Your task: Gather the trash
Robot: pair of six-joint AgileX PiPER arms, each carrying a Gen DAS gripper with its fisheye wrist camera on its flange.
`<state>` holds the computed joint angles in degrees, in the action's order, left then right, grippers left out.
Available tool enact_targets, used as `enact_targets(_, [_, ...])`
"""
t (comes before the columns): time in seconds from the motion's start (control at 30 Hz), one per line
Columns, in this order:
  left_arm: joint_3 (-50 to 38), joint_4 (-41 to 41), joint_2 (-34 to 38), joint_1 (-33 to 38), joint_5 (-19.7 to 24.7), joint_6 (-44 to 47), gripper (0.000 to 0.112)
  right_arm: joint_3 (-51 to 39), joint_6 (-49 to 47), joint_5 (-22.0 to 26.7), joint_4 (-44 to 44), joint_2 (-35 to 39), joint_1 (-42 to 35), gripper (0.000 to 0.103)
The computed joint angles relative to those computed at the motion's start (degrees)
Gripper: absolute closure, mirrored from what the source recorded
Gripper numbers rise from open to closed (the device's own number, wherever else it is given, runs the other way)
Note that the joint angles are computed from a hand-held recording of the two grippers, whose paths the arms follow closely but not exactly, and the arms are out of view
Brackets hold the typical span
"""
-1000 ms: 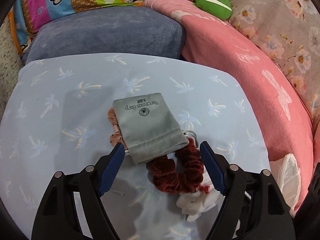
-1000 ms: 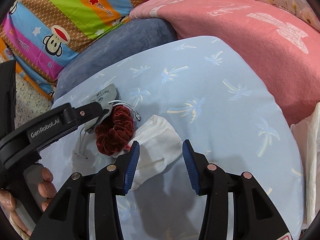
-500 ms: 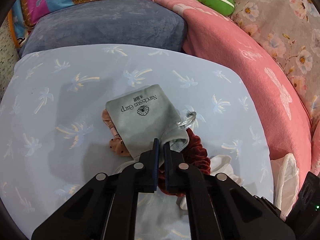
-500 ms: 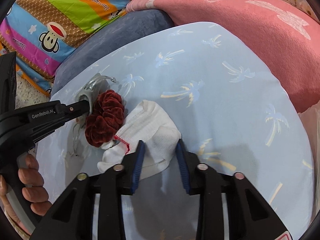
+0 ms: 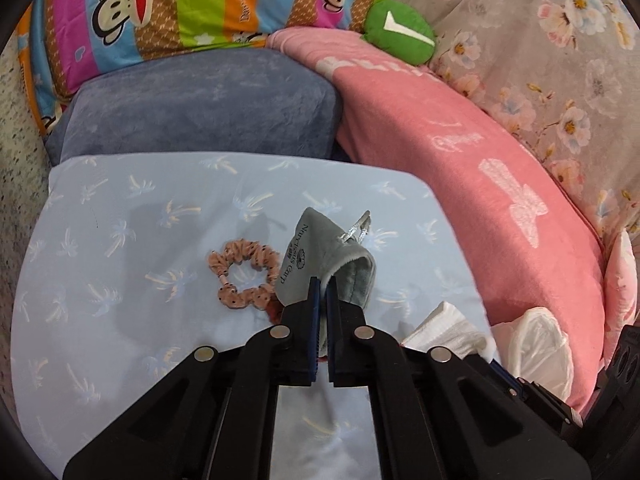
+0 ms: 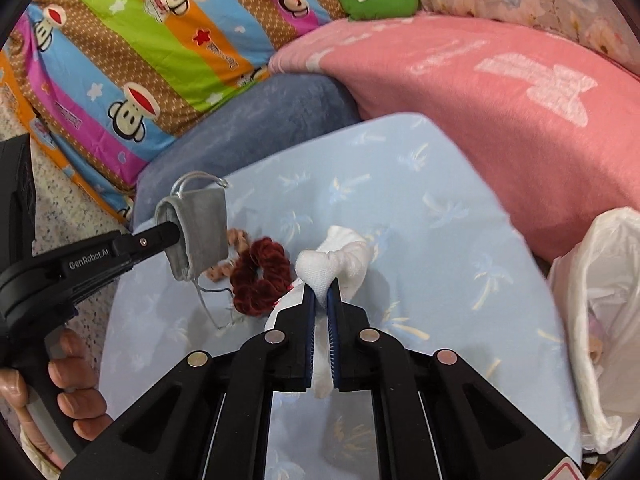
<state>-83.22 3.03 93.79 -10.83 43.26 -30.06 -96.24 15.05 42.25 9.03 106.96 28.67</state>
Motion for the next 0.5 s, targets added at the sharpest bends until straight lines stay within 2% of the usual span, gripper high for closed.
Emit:
enact_targets(0.3, [-4.61, 7.12, -1.83, -9.33, 2.99, -5.81, 0.110, 4.37, -1.77, 0.52, 0.10, -11.27, -4.65, 0.097])
enact_targets(0.5, [-10.55, 12.11, 0.45, -17.80, 5.77, -9.87, 0.110, 9.05, -5.37, 0.49, 2.75, -18.31, -10.62, 0.097])
